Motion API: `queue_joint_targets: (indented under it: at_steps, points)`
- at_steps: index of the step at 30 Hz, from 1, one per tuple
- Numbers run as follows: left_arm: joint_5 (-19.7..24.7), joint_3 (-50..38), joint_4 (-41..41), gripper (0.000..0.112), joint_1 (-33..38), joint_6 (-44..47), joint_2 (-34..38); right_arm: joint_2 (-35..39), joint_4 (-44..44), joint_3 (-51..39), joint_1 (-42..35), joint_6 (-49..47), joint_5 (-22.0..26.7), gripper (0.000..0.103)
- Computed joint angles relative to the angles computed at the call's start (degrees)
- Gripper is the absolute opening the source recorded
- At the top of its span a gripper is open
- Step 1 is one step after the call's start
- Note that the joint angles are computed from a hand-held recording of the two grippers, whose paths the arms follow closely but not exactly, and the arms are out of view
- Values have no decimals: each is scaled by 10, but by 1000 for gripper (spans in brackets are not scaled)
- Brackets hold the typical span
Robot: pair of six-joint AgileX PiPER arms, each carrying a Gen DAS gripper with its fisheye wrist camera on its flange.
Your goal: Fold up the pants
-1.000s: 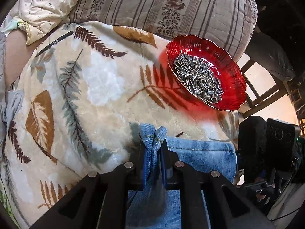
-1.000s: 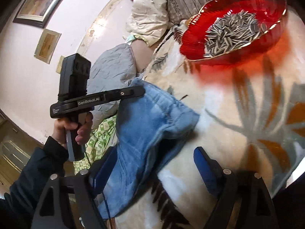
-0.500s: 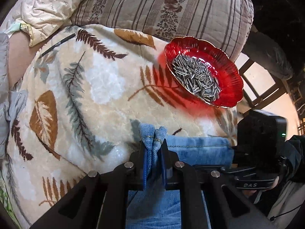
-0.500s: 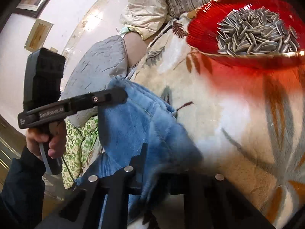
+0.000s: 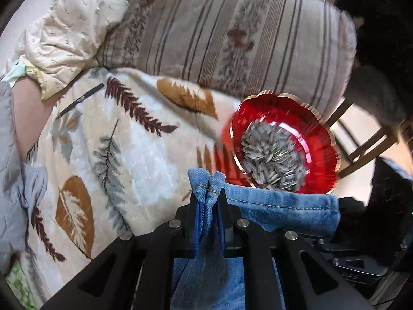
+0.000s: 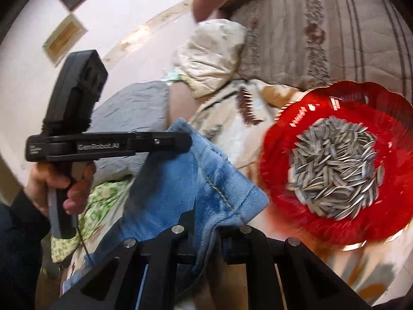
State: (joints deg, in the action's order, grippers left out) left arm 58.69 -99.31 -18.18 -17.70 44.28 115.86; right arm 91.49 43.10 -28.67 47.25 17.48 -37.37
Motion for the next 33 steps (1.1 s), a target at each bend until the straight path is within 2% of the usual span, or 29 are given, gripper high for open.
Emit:
queue_joint_targets:
  at_steps: [3, 8, 14, 20, 24, 27, 30, 33]
  points:
    - [-5, 11, 4, 12, -1, -7, 1, 5, -30, -3, -19, 19, 20, 11]
    - [19, 37, -50, 12, 46, -1, -39, 1, 73, -18, 21, -113, 5, 11]
    - [36, 107, -142, 12, 118, 55, -108, 13, 293, -68, 161, -400, -130, 11]
    - [56, 195, -208, 12, 214, 144, -172, 70, 374, -144, 260, -576, -240, 11]
    - [73, 249, -231, 14, 303, 199, -186, 120, 382, -203, 301, -654, -264, 11]
    - [61, 291, -224, 15, 365, 232, -180, 159, 377, -255, 317, -710, -228, 11]
    - [22, 330, -192, 17, 407, 237, -157, 198, 395, -313, 313, -781, -157, 11]
    - [-32, 362, -158, 22, 428, 219, -145, 250, 463, -390, 299, -898, -68, 13]
